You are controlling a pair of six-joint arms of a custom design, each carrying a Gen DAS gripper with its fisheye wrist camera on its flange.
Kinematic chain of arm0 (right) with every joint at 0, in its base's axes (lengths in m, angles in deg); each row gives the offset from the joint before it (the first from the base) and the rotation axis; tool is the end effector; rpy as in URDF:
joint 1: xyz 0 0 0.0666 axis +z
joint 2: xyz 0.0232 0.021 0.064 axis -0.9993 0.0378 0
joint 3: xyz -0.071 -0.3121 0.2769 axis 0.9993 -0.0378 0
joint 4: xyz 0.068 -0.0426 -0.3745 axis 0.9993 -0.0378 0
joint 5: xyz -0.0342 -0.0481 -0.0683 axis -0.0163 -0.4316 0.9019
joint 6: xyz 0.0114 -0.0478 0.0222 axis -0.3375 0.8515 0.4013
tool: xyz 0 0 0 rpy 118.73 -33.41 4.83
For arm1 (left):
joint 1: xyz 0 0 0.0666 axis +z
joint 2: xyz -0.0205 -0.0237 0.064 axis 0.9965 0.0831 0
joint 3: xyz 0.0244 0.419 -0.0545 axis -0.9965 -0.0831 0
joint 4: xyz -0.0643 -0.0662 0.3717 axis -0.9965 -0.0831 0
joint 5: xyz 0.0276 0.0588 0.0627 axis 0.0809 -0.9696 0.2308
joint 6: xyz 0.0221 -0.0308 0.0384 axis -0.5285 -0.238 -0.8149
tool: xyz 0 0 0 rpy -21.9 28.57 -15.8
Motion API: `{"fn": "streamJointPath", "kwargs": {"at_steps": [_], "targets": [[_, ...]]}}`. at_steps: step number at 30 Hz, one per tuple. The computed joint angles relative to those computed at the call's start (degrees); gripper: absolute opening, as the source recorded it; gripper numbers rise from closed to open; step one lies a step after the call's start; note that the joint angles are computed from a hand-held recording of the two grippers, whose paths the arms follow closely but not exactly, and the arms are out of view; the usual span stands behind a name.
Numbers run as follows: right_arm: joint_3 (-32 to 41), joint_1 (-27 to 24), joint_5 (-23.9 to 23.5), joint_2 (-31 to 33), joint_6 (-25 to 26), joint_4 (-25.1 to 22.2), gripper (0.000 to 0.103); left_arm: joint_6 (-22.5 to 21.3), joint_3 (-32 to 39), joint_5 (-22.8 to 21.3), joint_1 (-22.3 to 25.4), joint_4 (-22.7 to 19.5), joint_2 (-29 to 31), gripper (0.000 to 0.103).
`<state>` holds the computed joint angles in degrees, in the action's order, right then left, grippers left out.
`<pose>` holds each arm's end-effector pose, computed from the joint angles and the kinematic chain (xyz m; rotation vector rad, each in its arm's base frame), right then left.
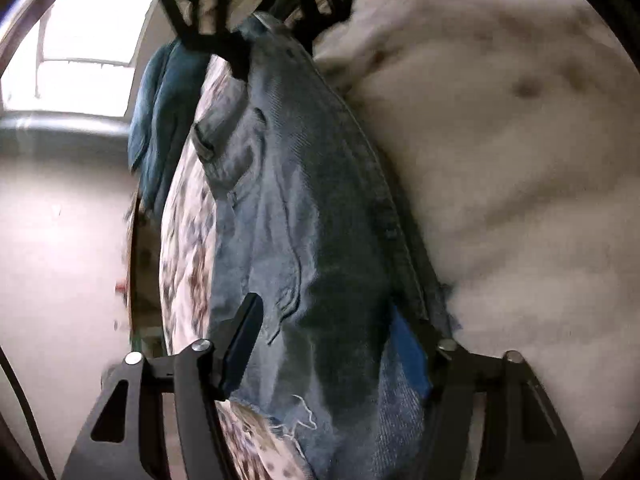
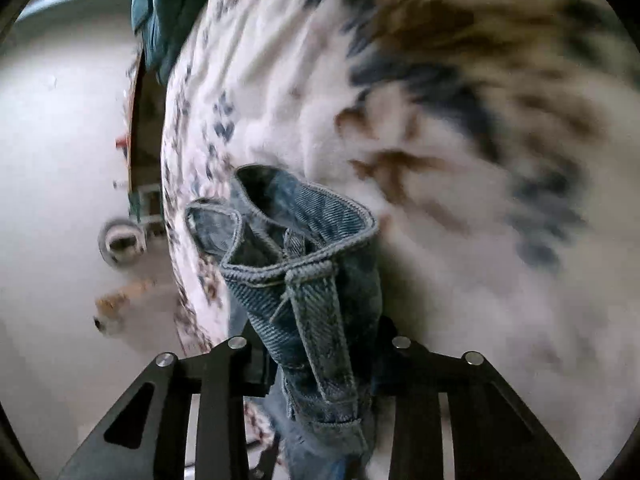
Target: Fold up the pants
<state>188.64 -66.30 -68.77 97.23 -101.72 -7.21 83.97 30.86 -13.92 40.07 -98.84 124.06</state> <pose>0.6832 0.2972 0.2845 -0.2008 -2.7325 -1.2689 0.4266 -0.3927 0.3258 0.8801 2.4392 1.0103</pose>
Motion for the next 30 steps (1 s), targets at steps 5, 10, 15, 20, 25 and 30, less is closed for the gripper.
{"fn": "streamJointPath", "kwargs": {"at_steps": [5, 10, 15, 20, 25, 30], "targets": [[-20.73, -2.93, 2.13, -13.58, -10.08, 13.86, 0.034, -20.51, -9.0, 1.57, 0.27, 17.83, -7.7, 0.021], [-39.27, -5.75, 6.35, -27.29, -23.46, 28.41, 0.034, -39.78, -16.27, 2.42, 0.74, 36.05, -14.6, 0.023], [-49.59, -5.19, 6.87, -32.3, -26.7, 31.21, 0.055, -30.46, -14.66, 7.5, 3.41, 24.57, -13.05, 0.052], [-53.71, -6.04, 5.0, -34.82, -26.55, 32.62, 0.09, -0.66, -8.26, 24.57, 7.69, 5.1, -16.1, 0.065], [-54.76, -6.7, 3.59, -36.24, -21.77, 27.39, 0.09, 41.31, -12.98, 60.08, 16.67, 7.12, -22.08, 0.091], [-43.82, -4.63, 13.34, -34.18, -5.41, 6.78, 0.09, 60.75, -13.49, 62.65, 18.69, 15.2, -21.29, 0.091]]}}
